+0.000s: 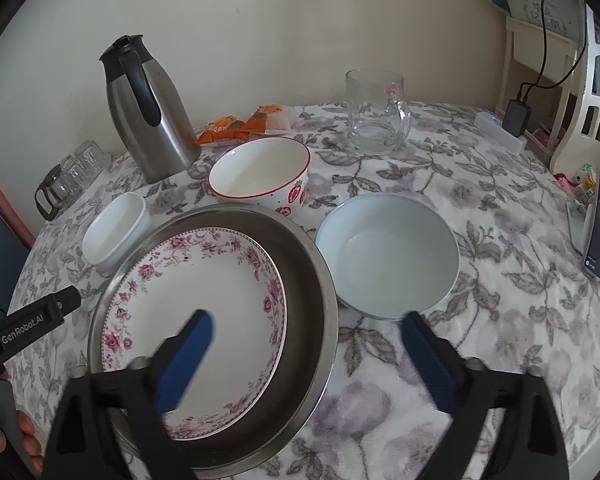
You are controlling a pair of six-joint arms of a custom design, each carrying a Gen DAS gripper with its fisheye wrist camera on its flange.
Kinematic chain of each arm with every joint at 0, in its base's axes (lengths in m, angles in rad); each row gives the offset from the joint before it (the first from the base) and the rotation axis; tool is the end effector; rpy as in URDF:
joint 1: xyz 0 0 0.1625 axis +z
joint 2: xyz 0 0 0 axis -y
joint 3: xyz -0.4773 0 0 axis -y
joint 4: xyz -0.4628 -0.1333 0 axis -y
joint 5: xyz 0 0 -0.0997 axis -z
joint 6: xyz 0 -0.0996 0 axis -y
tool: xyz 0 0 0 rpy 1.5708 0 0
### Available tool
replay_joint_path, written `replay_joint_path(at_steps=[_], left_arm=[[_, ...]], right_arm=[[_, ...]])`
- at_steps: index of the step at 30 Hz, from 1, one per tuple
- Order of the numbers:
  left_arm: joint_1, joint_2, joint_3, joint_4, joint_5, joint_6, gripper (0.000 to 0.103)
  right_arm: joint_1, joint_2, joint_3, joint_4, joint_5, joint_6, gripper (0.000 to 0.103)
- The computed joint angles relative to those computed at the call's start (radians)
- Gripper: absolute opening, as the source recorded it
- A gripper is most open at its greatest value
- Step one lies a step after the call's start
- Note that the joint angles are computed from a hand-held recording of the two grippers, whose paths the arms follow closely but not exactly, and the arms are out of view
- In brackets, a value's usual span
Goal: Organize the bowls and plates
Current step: 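Raise both tools off the basin and move toward the red-rimmed bowl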
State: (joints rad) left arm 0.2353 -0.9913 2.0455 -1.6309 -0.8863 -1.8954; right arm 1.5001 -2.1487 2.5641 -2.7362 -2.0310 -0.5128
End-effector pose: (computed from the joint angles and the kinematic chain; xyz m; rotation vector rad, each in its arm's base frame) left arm -0.4207 -0.3027 0.0338 -0.1866 2.0905 -0.7833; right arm 0.0679 -0.3020 0.3782 0.3100 -2.3881 0.7425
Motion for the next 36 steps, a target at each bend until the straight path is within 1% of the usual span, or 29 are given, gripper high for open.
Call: replay_joint_path(at_steps=[1,2,3,5,11,14,18,21,25,28,30,32,36], left_arm=[[-0.001,-0.001,0.001,0.008,0.0,-0.011,0.089],[-0.001,-0.003,0.002,0.013,0.0,-0.019,0.096],[-0.002,-0.006,0.005,0.016,0.003,-0.029,0.099],[-0.006,-0.014,0.015,0.001,0.013,-0.032,0.099],[-0.016,-0.013,0.018,0.014,0.046,-0.048,0.099],[-0.021,-0.015,0.022,0.007,0.073,-0.05,0.099],[-0.025,-0.017,0.028,0.002,0.107,-0.056,0.099],[-0.029,-0.016,0.032,0.005,0.141,-0.067,0.099],[-0.031,-0.014,0.033,0.008,0.186,-0.074,0.099],[-0.027,-0.025,0.048,-0.053,0.209,-0.039,0.099],[-0.024,-0.032,0.068,-0.127,0.228,0.006,0.099],[-0.02,-0.03,0.07,-0.157,0.236,0.037,0.099],[-0.01,-0.02,0.065,-0.204,0.264,0.1,0.099]], right_arm=[[-0.001,-0.002,0.0,-0.001,0.003,0.0,0.103],[-0.001,-0.002,0.0,-0.002,0.003,0.003,0.103],[-0.004,-0.005,0.002,-0.01,0.014,0.001,0.103],[-0.013,-0.014,0.002,-0.007,0.038,-0.004,0.103],[-0.002,0.005,0.004,-0.029,-0.001,0.002,0.103],[-0.018,-0.004,0.006,-0.036,0.025,-0.001,0.103],[-0.02,0.002,0.019,-0.1,0.033,-0.022,0.103],[-0.034,-0.002,0.029,-0.136,0.068,-0.048,0.103],[-0.032,0.011,0.026,-0.151,0.062,-0.049,0.103],[-0.039,0.015,0.017,-0.134,0.07,-0.037,0.103],[-0.037,0.03,0.018,-0.174,0.054,-0.051,0.103],[-0.035,0.04,0.018,-0.208,0.043,-0.063,0.103],[-0.049,0.041,0.002,-0.219,0.074,-0.068,0.103]])
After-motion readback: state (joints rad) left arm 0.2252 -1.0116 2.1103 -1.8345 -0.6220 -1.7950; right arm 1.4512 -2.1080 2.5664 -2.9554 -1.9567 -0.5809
